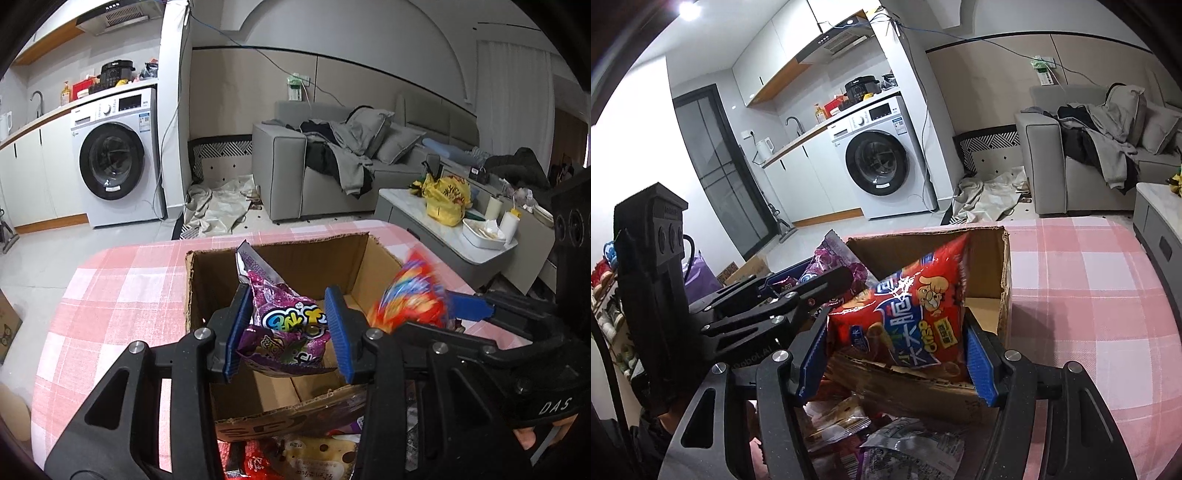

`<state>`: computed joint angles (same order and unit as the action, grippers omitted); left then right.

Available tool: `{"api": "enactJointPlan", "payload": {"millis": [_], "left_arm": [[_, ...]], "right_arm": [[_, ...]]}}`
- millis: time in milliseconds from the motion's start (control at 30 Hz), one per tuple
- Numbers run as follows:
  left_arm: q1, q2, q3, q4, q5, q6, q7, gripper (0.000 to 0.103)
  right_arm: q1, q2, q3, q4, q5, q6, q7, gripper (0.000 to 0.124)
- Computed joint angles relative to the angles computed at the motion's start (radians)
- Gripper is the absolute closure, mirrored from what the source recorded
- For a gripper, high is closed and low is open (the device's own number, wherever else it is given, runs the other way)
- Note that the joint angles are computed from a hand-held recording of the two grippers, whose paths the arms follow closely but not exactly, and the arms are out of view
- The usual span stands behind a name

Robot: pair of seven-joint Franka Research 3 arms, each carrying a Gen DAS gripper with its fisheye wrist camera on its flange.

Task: Organize snacks
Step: 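Lift both held bags and carry them over the open cardboard box, then open both grippers to drop the bags into the box and withdraw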

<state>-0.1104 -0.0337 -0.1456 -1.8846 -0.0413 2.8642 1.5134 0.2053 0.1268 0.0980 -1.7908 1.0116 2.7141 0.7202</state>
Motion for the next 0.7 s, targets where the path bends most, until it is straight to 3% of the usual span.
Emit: {"api": "enactJointPlan", "payload": {"millis": [100,167,233,300,367,433,567,700], "left_arm": [[0.002,0.002,0.000,-0.001,0.004,0.010,-0.013,0.063],[0.004,-0.015,0.002,-0.014,0.004,0.002,-0.014,0.052],[0.010,-0.034,0.002,-0.033,0.039,0.006,-0.057,0.030],[-0.001,-0.084,0.019,-0.082,-0.005,0.020,-0.030,0.018],[-0.024,-0.130,0.046,-0.125,-0.069,0.021,0.018,0.016],[-0.033,-0.169,0.059,-0.154,-0.086,-0.004,0.025,0.000],[-0.056,-0.276,0.091,-0.261,-0.094,0.010,0.030,0.001],[-0.066,-0.377,0.110,-0.356,-0.072,0.002,0.007,0.001]], "right_arm": [[-0.001,-0.016,0.004,-0.017,0.029,0.004,-0.045,0.044],[0.002,-0.030,0.002,-0.031,0.041,0.013,-0.067,0.038],[0.003,-0.050,-0.005,-0.050,0.049,0.004,-0.079,0.030],[0.003,-0.075,-0.013,-0.074,0.071,-0.003,-0.099,0.021],[0.007,-0.104,-0.021,-0.106,0.084,0.002,-0.118,0.021],[0.018,-0.132,-0.028,-0.142,0.057,0.030,-0.100,0.021],[0.041,-0.176,-0.037,-0.207,-0.028,0.083,-0.040,0.021],[0.065,-0.220,-0.051,-0.265,-0.016,0.115,-0.056,0.021]]}}
